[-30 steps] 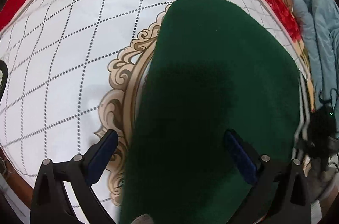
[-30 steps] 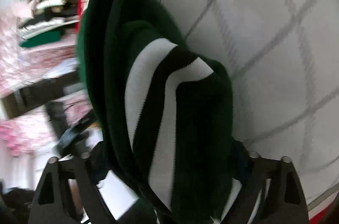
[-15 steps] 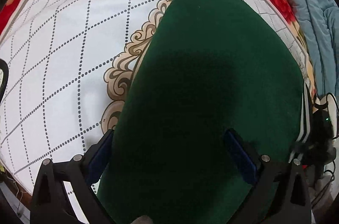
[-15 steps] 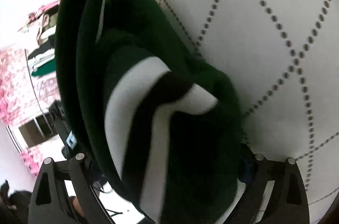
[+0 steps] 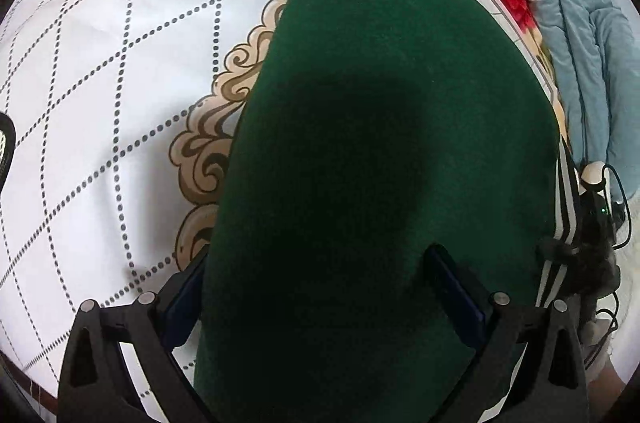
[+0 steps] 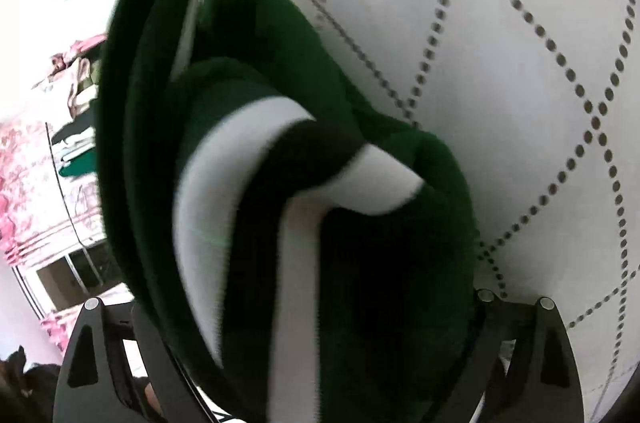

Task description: Fold large clothes

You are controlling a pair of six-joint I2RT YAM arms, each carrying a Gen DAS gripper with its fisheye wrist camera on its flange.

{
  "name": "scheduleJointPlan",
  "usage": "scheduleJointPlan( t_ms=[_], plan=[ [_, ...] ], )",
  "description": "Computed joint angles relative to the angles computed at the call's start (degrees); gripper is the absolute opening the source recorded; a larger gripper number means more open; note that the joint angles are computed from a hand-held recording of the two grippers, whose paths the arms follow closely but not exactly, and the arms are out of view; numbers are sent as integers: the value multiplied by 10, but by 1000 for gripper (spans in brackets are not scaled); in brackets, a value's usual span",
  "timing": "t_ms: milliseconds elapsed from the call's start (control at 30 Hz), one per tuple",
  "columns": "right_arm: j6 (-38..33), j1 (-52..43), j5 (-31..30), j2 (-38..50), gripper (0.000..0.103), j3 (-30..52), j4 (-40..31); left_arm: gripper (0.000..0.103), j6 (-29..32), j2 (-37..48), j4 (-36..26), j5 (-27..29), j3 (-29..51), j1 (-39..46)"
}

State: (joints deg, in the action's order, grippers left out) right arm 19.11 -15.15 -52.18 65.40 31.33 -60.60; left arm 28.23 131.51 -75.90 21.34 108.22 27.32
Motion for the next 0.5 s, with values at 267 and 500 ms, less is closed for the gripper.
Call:
scheduleJointPlan(
  t_ms=[267, 500],
  plan=[
    [93, 42, 18, -38, 95, -26, 70, 103, 32, 19, -25, 0, 34, 1],
    [68, 32, 18, -39, 96, -9, 29, 103, 30, 28, -25, 0, 45, -10]
  ],
)
